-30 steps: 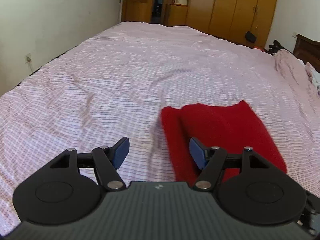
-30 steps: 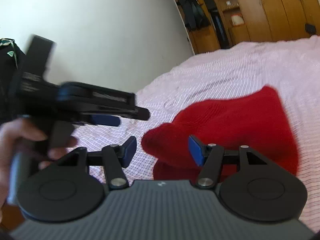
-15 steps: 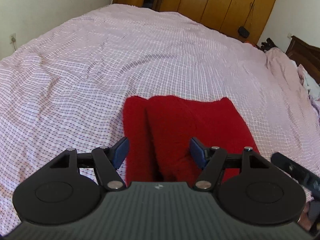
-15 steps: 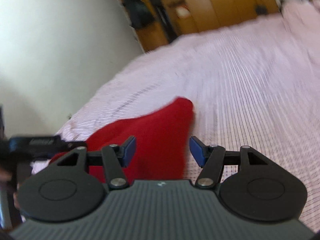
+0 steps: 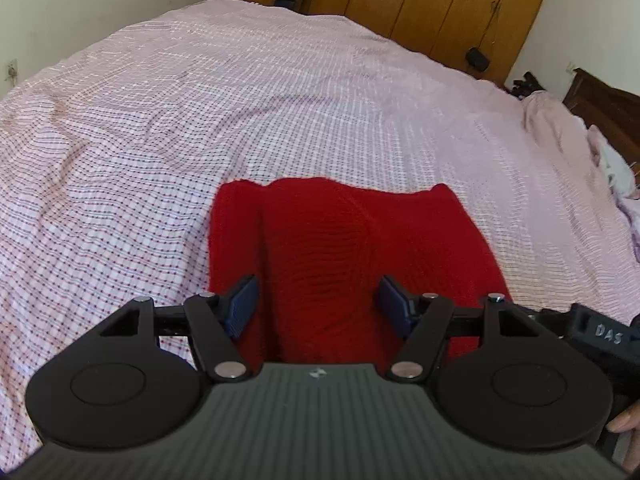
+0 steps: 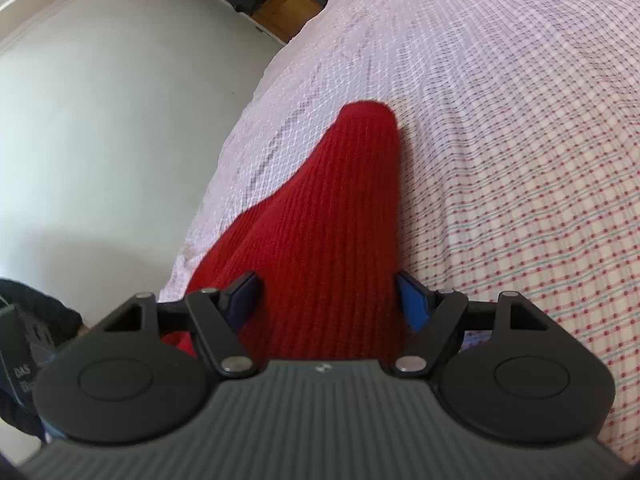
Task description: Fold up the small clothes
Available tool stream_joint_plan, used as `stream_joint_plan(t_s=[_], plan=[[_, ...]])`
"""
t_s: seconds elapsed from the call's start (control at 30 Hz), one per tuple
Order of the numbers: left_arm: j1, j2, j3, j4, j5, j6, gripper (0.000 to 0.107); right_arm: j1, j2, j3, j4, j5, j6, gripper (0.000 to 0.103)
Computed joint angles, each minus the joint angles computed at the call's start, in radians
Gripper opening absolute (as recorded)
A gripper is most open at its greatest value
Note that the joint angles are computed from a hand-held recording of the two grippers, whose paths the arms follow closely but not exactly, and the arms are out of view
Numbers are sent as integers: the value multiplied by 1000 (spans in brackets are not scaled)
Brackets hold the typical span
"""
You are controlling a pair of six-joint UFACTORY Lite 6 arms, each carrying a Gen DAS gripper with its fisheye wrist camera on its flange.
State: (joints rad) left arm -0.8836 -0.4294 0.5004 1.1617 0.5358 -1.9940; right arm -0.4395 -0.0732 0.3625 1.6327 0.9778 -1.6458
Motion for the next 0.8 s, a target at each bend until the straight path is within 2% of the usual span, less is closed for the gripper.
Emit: stream_joint_plan(t_s=[0.1,0.17,0.23,0.3,0.37,0.43,0.53,0.6,0.67,0.8], plan=[[-21,-31,-29,45,4,-22,44,54,-66,-31,32,-24,-19,76],[-44,-67,-45,28,32,7,37,85,-127,-54,31,-36,-21,76],[-81,-133,-75,2,85,31,34,159,-234,-82,36,-86,-20,77],[-146,-195,-108,-24,183,31,34,231,-342,-104,25,-131,-11,77],[-195,-251,-149,-50,262,13,34,351,-445,-125,47,-231,-6,77],[-206,-304,-199,-57,283,-8,34,529,-486,-125,146,-404,-69,77],[-196,-348,-253,-51,274,-56,35,684,-453,-94,297,-563,-183,77],[-175,-374,-270,-55,258,-62,43,719,-410,-67,358,-604,-229,80],[-180,-382,-266,-63,271,-46,48,651,-455,-103,285,-569,-159,84],[-212,-341,-244,-63,335,-9,64,623,-468,-139,308,-546,-177,87]])
